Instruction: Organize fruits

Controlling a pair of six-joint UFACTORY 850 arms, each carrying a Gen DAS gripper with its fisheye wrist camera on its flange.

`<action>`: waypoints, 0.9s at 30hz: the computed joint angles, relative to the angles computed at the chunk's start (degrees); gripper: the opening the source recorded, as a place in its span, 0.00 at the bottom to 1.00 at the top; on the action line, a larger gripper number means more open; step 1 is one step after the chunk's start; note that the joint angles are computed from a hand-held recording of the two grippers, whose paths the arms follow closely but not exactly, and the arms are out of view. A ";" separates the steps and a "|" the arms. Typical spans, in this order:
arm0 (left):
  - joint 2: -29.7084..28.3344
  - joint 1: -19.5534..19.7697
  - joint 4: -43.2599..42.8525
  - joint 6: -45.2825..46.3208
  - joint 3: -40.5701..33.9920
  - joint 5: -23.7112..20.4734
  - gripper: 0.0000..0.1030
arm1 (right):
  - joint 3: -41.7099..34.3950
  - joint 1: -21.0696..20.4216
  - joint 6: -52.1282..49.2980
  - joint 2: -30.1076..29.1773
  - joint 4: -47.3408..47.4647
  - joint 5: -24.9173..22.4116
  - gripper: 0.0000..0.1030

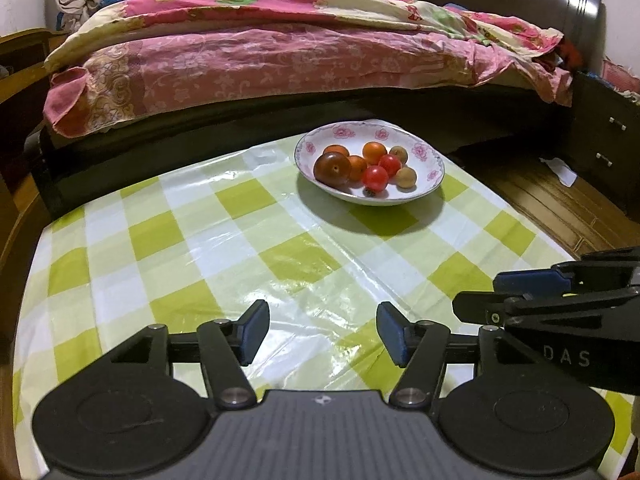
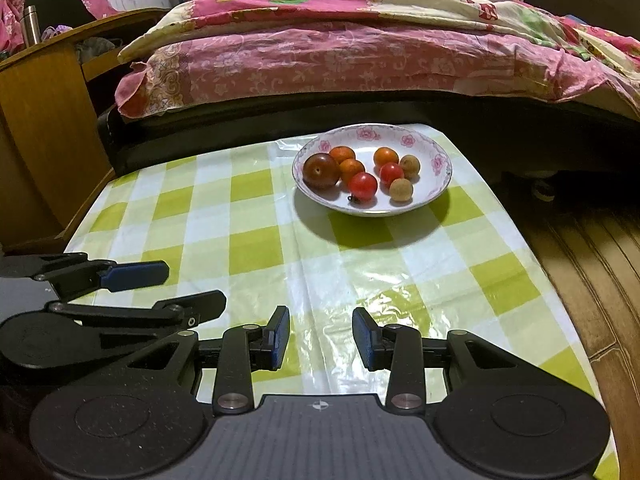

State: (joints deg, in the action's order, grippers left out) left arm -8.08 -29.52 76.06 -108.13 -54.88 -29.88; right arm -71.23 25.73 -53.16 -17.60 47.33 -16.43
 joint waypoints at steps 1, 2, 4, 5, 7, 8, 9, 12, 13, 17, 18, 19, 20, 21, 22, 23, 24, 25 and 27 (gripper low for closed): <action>0.00 -0.11 -0.47 0.23 0.04 -0.18 0.65 | 0.20 -0.03 0.65 0.15 -0.42 -0.13 0.33; 0.02 -0.21 -0.85 0.29 0.10 -0.37 0.65 | 0.37 -0.07 1.25 0.27 -0.78 -0.39 0.34; 0.15 -0.38 -1.69 0.33 0.22 -0.55 0.65 | 0.73 -0.13 1.84 0.53 -1.00 -0.90 0.34; 0.25 -0.44 -2.18 0.30 0.33 -0.49 0.65 | 0.94 -0.08 2.13 0.71 -1.32 -0.97 0.34; 0.48 -0.55 -2.81 0.16 0.60 -0.45 0.66 | 1.50 0.05 2.37 1.18 -1.61 -0.87 0.34; 0.60 -0.67 -3.00 -0.04 0.77 -0.60 0.66 | 1.73 0.10 2.52 1.37 -1.77 -0.89 0.34; 0.70 -0.82 -3.23 -0.14 0.90 -0.76 0.66 | 1.92 0.14 2.84 1.53 -2.00 -0.94 0.34; 0.98 -1.15 -3.94 -0.62 1.34 -1.15 0.67 | 2.47 0.37 3.66 1.89 -2.89 -0.99 0.34; 1.07 -1.26 -4.05 -0.98 1.48 -1.29 0.68 | 2.64 0.46 3.88 2.01 -3.21 -0.95 0.34; 1.35 -1.39 -4.68 -1.98 1.80 -1.79 0.74 | 3.06 0.64 4.20 2.37 -3.64 -0.86 0.34; 1.36 -1.48 -5.00 -2.02 1.81 -2.09 0.76 | 3.16 0.60 3.58 2.43 -3.04 -0.84 0.34; 1.37 -1.57 -5.13 -2.10 1.83 -2.44 0.77 | 3.27 0.61 3.31 2.52 -2.75 -0.79 0.34; 1.34 -1.74 -5.21 -2.18 1.81 -3.02 0.79 | 3.39 0.63 3.18 2.63 -2.62 -0.71 0.34; 1.28 -1.92 -5.28 -2.20 1.77 -3.60 0.80 | 3.51 0.63 2.95 2.71 -2.38 -0.66 0.34; 1.23 -2.06 -5.43 -2.14 1.72 -4.20 0.81 | 3.58 0.63 2.93 2.77 -2.32 -0.68 0.34; 1.14 -2.19 -5.71 -2.01 1.62 -4.71 0.83 | 3.71 0.66 2.87 2.85 -2.24 -0.66 0.34; 1.13 -2.23 -5.94 -1.97 1.59 -4.94 0.83 | 3.82 0.71 2.84 2.92 -2.22 -0.62 0.34; 1.18 -2.24 -5.97 -2.10 1.62 -4.98 0.84 | 3.84 0.71 2.76 2.93 -2.18 -0.61 0.34; 1.33 -2.21 -5.89 -2.57 1.78 -4.88 0.84 | 3.88 0.68 2.41 2.98 -1.78 -0.66 0.34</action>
State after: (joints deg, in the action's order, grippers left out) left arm -6.75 -31.72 70.16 -110.71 -53.09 -34.76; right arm -67.34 26.42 -50.75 -14.62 45.55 -17.09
